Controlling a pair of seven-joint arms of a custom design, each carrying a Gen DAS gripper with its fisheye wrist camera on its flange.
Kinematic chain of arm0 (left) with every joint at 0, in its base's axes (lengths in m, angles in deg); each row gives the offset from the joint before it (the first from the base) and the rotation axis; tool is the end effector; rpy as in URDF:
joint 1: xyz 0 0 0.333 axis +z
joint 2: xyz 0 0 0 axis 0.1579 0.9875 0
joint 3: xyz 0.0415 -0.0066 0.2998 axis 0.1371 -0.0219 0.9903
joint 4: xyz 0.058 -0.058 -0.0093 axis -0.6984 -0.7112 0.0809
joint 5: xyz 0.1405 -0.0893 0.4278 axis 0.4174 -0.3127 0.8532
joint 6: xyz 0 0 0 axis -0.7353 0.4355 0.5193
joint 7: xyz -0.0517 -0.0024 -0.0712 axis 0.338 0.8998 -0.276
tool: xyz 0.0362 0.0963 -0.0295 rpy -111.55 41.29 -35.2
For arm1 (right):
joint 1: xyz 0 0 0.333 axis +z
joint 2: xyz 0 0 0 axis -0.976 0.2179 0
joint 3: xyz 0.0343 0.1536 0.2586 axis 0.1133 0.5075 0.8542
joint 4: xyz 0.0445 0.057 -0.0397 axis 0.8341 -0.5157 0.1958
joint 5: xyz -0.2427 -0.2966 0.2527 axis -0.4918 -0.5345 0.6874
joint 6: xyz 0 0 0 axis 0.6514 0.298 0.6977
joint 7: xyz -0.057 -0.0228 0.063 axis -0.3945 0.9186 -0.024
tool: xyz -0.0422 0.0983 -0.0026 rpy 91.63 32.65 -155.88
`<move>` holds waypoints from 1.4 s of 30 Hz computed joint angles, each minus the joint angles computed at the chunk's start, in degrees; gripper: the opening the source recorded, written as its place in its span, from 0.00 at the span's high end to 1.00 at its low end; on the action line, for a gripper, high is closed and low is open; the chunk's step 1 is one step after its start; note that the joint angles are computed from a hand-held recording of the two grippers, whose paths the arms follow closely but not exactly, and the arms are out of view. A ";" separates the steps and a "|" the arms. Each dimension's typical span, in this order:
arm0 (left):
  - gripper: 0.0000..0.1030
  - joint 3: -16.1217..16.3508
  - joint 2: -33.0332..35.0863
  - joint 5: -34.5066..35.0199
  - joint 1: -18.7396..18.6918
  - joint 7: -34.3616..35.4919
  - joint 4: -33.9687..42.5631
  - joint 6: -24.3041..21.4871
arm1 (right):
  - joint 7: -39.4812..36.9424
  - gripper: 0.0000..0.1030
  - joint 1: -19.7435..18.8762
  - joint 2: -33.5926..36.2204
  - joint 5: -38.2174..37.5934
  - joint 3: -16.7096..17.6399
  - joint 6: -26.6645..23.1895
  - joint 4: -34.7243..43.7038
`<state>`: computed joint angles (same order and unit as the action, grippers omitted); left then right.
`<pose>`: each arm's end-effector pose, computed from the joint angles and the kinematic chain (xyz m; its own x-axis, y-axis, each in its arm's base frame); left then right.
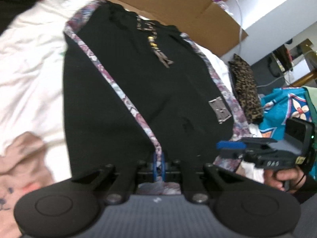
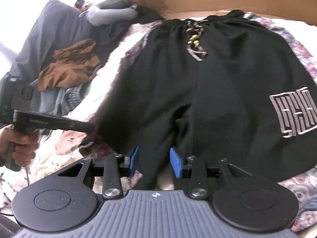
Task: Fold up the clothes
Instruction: 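Grasp one side edge of the shorts with the left tool while the right tool grasps the other edge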
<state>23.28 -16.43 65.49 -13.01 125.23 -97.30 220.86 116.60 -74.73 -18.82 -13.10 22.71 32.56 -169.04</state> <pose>0.5123 -0.3503 0.5112 0.1385 -0.8368 0.5297 -0.8590 -0.3677 -0.3563 0.6884 0.0972 0.4733 0.6749 -0.5350 -0.5082 -0.7379 -0.4878 -0.4664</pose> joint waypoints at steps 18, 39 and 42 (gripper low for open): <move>0.95 -3.97 9.60 -6.73 1.41 7.95 9.77 4.90 | -2.42 0.54 1.61 -0.52 3.23 1.29 -2.83 -0.19; 0.93 -7.94 14.84 -12.94 4.08 15.48 16.98 5.51 | -3.04 0.99 3.01 -3.47 5.59 0.86 9.34 -5.88; 0.92 -7.25 13.73 -10.13 3.60 11.90 15.60 7.93 | -1.89 0.99 2.71 -3.28 4.97 0.51 10.17 -5.52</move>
